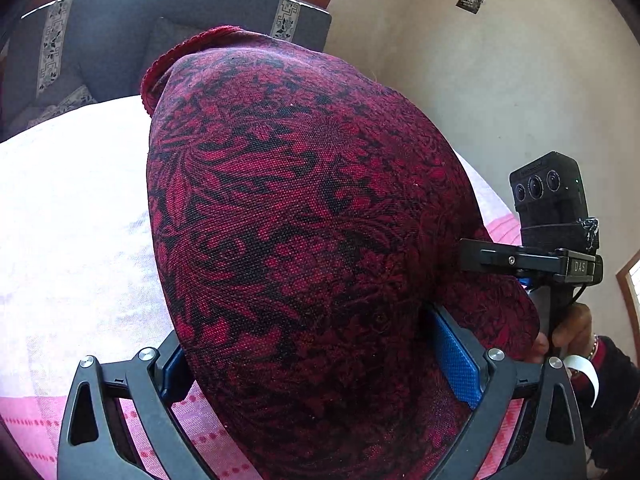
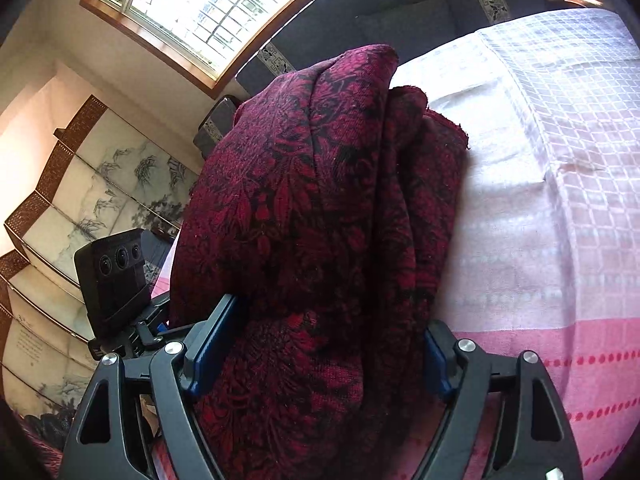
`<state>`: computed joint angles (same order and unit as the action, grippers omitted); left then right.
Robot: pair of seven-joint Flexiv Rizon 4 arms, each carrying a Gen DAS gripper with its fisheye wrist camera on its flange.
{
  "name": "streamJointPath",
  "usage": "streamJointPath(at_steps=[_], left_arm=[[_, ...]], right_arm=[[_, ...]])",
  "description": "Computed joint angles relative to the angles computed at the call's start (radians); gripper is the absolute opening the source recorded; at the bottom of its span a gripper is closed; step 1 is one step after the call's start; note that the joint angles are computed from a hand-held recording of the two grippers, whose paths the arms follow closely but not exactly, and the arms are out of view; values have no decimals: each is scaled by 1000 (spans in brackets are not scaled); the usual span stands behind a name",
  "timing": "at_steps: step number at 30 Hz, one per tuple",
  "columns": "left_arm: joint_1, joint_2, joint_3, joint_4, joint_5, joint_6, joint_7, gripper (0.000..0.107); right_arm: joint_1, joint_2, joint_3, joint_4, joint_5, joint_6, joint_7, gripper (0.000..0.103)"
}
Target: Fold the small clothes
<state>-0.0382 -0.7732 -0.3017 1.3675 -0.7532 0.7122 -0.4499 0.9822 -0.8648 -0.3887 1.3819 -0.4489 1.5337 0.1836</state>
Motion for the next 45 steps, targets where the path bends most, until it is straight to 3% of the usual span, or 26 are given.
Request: streamJointPath(at_steps=[4,22,28,30,32,35,41,45], left_arm=[[-4,5,-1,12,-3,25,7,99],[-9,11,-4,32,-4,53,5,99],[-15,25,-10,63,-13,108,20,98],[-15,40,-19,94,-28,150,42,87],[-6,72,-42,153,-61,210,105,75],[12,126,-59,239,-118,261,180,62],[33,288,-24,432,-252,295,298,53],[28,403,37,554,-347,297,380,51]], right_arm=[[28,3,-30,17,-2,-2,20,78],[22,-1,-24,13,-4,-2,26,78],[37,2,-42,29,0,-1,53,71],[40,3,-40,30,4,-9,62,65],[61,-10,-67,33,22,14,108,50],[130,-9,-138,44,28,-20,176,43],[229,-33,-221,14,-17,-44,298,38],[244,-59,-211,-63,-73,-81,344,37]])
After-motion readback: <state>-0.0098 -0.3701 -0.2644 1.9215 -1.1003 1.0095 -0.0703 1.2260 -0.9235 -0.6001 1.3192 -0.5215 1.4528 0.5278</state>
